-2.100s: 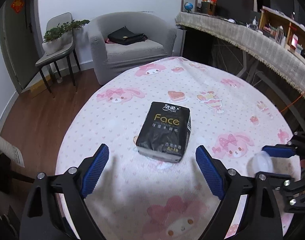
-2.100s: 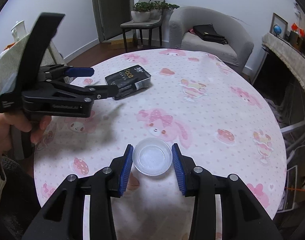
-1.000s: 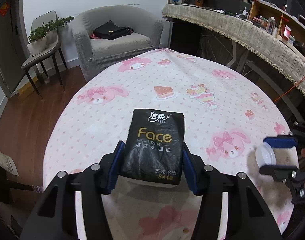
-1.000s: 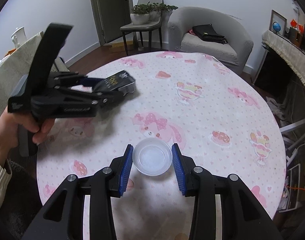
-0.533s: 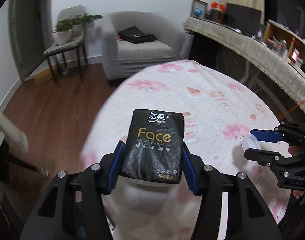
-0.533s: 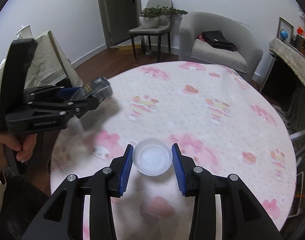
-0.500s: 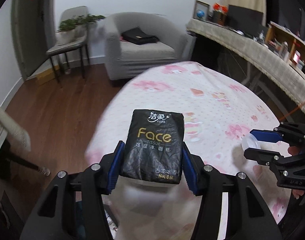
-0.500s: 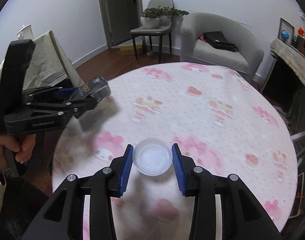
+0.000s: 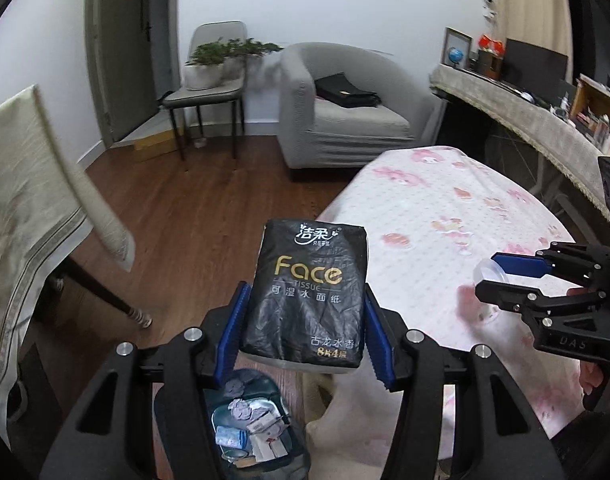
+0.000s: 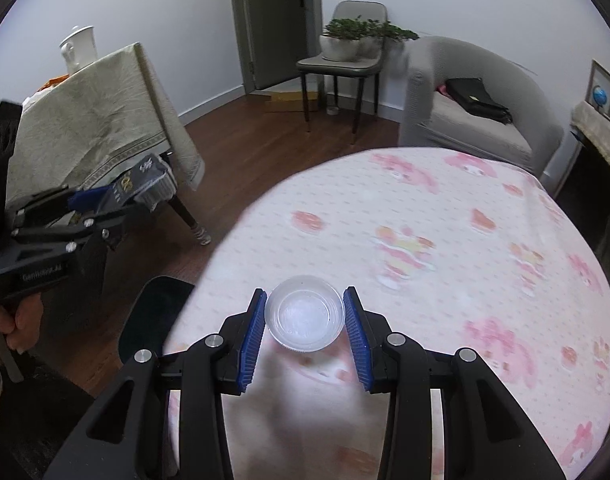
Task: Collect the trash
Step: 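Carry the tissue pack and clear lid over the teal bin with both grippers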
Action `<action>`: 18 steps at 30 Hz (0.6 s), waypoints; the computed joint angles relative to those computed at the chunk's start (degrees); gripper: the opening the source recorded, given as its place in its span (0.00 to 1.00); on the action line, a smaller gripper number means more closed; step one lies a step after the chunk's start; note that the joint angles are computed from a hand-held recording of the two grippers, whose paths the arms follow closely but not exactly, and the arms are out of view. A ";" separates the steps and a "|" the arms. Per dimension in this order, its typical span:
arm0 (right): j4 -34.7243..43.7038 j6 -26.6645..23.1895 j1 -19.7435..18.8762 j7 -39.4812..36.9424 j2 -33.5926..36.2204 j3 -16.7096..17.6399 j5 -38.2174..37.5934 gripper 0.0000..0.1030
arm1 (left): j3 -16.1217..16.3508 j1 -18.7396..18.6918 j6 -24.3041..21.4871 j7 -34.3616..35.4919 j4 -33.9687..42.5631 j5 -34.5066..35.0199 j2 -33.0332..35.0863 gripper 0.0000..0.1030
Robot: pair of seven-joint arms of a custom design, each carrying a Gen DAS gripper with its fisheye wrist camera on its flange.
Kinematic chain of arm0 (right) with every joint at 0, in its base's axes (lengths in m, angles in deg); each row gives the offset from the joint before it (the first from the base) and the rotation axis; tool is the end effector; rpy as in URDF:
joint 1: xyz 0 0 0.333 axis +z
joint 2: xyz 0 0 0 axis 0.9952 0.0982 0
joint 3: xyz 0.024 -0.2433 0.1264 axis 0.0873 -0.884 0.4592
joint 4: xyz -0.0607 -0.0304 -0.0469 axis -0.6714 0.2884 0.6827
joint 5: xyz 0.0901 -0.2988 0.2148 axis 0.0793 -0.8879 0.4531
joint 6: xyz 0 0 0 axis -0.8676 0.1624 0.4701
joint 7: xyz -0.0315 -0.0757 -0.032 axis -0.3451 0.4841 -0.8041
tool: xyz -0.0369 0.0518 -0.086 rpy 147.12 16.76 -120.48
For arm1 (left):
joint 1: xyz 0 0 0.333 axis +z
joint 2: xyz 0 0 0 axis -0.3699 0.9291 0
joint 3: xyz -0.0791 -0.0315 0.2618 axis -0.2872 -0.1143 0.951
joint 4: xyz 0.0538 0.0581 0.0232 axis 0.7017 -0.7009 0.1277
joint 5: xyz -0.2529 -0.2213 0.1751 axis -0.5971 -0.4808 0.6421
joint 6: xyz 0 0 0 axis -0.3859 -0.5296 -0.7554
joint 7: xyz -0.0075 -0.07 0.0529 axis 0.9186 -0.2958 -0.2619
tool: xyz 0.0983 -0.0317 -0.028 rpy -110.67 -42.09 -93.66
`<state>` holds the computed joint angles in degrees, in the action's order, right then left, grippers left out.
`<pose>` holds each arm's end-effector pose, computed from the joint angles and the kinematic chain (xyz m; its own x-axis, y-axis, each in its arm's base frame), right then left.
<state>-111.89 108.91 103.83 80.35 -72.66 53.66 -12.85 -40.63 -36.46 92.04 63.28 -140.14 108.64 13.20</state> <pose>0.5051 0.2152 0.5960 0.3800 -0.9224 -0.0693 -0.7135 -0.2446 -0.6565 0.4888 -0.3062 0.6001 -0.2159 -0.9745 0.0617 -0.6739 0.1030 -0.7316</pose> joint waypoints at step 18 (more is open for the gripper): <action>13.21 -0.69 4.56 0.34 12.90 5.01 1.03 0.39 | 0.90 6.93 0.54 1.32 -18.80 -6.71 -11.20 0.55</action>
<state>-98.68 108.22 108.39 80.69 -59.75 58.67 -11.82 -39.73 -29.53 92.58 64.60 -158.94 101.93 2.00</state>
